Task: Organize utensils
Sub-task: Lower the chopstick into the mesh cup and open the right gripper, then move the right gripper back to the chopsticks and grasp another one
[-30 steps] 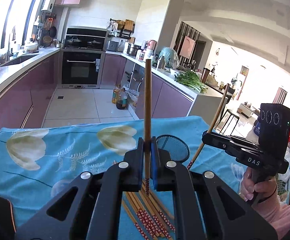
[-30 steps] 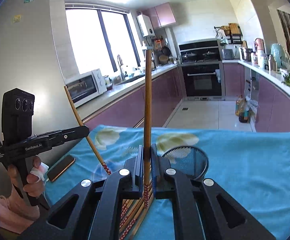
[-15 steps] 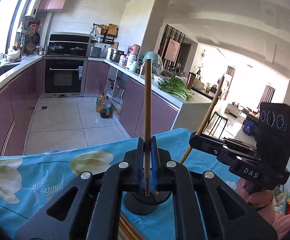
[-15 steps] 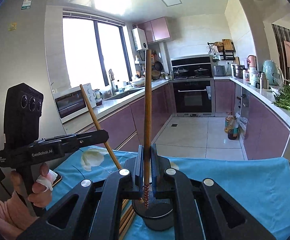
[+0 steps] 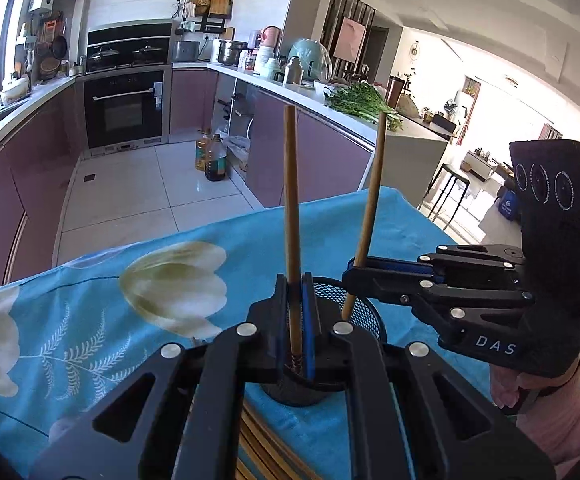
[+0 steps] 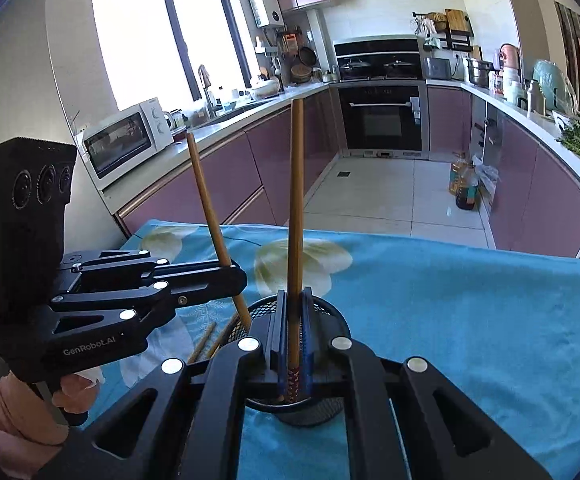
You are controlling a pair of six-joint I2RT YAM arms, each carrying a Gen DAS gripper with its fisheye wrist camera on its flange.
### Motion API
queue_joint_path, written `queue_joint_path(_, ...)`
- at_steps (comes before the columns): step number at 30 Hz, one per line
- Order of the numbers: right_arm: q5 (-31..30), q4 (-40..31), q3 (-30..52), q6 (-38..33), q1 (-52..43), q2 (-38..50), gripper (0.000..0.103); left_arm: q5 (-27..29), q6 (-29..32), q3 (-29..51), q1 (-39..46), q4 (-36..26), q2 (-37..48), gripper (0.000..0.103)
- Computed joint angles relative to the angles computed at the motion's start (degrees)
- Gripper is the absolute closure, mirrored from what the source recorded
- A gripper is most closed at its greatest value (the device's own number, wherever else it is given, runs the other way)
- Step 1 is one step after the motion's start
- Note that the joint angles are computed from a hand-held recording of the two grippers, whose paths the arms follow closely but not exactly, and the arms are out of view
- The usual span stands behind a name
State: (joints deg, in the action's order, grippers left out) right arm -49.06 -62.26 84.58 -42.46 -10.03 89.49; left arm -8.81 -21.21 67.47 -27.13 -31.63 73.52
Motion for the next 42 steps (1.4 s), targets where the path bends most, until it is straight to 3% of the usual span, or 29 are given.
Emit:
queue_joint_path(11, 1.99, 4.75, -0.12, 7.96, 3.8, 1.99, 0.094, 0.25, -1.61, -0.4, 0.86, 0.76, 1.65, 0.094)
queue_joint_path(15, 2.11, 7.72, -1.94, 10.56, 3.34, 0.91, 0.092, -2.11, -2.88, -2.53, 0.32, 0.64, -1.39, 0.087)
queue_joint_path(20, -1.63, 9.47, -5.28, 9.45, -0.5, -2.92, 0.078, -7.66, -3.71, -7.9, -1.21, 0.38, -9.7, 0.07)
queue_joint_path(23, -6.56, 4.43, -6.19, 2.22, -4.37, -5.62, 0.074, -9.84, -3.91, -10.98, -1.68, -1.7, -14.87, 0.064)
queue_joint_path(27, -12.26, -11.38, -5.4, -17.45, -9.84, -6.57, 0.069, -11.76, -4.88, -14.86, -2.26, -6.52, -20.55, 0.058)
queue_joint_path(30, -12.09, -20.57, -6.45, -28.83, -11.8, -6.31, 0.068, -11.19, -6.32, -18.35, -2.16, -9.75, -23.53, 0.058)
queue_joint_path(32, -9.95, -21.02, -10.22, -31.18, -11.3, -8.34, 0.068, -11.31, -7.49, -20.73, -2.57, -11.13, -24.78, 0.058)
queue_joint_path(35, -5.8, -16.71, -16.95, -28.65, -8.4, -11.65, 0.068, -10.5, -9.02, -24.03, -3.15, -12.33, -25.93, 0.058)
queue_joint_path(42, 3.61, -0.71, -28.93, -12.76, 2.0, -17.43, 0.069, -9.61, -13.22, -28.94, -5.39, -10.97, -24.46, 0.058)
